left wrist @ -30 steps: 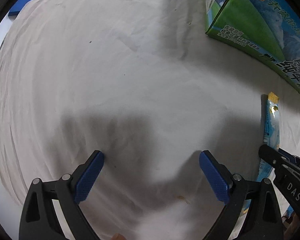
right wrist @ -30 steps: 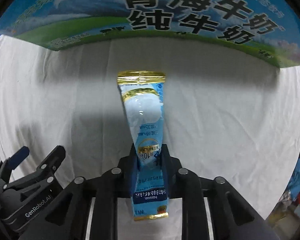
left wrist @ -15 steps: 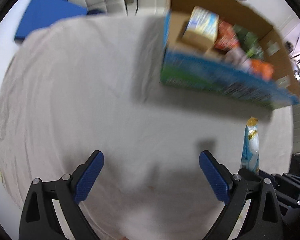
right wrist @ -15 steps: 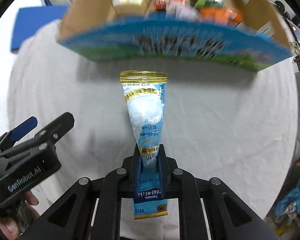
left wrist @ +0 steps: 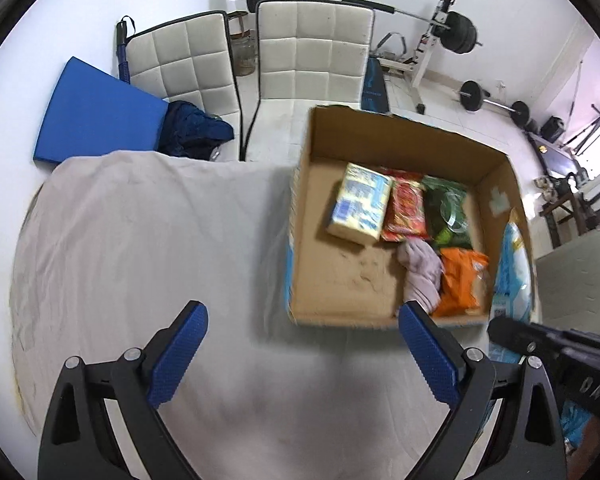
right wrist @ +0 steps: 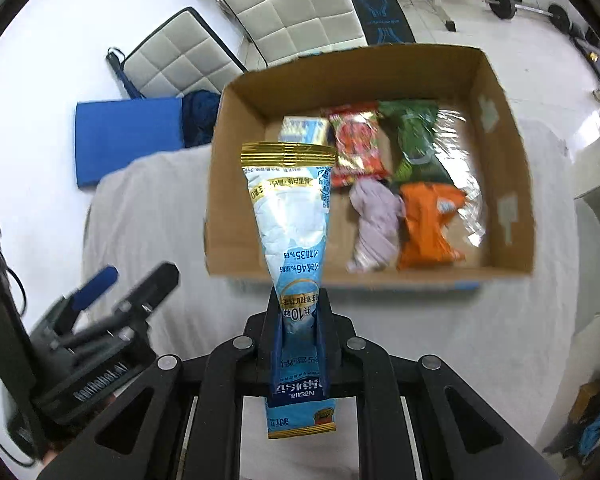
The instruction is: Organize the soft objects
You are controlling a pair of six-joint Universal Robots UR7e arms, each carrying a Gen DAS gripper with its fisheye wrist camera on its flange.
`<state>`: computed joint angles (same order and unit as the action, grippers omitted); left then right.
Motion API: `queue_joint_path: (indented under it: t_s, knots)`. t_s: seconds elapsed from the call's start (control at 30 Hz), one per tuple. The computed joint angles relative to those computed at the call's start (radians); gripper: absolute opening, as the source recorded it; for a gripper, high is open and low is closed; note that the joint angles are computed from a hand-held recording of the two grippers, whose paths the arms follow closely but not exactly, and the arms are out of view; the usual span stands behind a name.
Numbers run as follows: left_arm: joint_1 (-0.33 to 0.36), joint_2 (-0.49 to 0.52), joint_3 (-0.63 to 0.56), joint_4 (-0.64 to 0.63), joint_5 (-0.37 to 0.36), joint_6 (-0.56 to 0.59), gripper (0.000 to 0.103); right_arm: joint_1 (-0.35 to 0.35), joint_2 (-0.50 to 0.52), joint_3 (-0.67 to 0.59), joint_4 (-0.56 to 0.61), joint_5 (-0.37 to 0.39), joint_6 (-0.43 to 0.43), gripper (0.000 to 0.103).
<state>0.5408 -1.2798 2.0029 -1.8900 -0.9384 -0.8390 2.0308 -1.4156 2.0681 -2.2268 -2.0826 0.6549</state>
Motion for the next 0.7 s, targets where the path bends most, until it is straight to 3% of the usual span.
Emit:
queue_joint_path:
  t_s: [0.3, 0.43, 0.57, 0.6, 0.63, 0.7]
  knots:
    - [0.098, 0.081, -0.059, -0.026, 0.005, 0.055, 0.098, -0.098, 0.163, -0.111, -0.066, -0.016, -0.051, 0.015]
    - [0.119, 0.109, -0.075, -0.020, 0.018, 0.059, 0.098, -0.155, 0.200, -0.133, -0.053, 0.044, -0.055, 0.018]
    - [0.119, 0.115, -0.081, -0.018, 0.013, 0.055, 0.098, -0.178, 0.192, -0.112, -0.060, 0.040, -0.056, 0.028]
    - [0.120, 0.116, -0.079, -0.025, 0.013, 0.061, 0.098, -0.183, 0.183, -0.102, -0.066, 0.037, -0.059, 0.038]
    - [0.120, 0.118, -0.079, -0.030, 0.013, 0.063, 0.098, -0.188, 0.174, -0.092, -0.073, 0.041, -0.061, 0.041]
    - [0.115, 0.126, -0.084, -0.030, 0.009, 0.067, 0.098, -0.191, 0.154, -0.079, -0.064, 0.031, -0.061, 0.041]
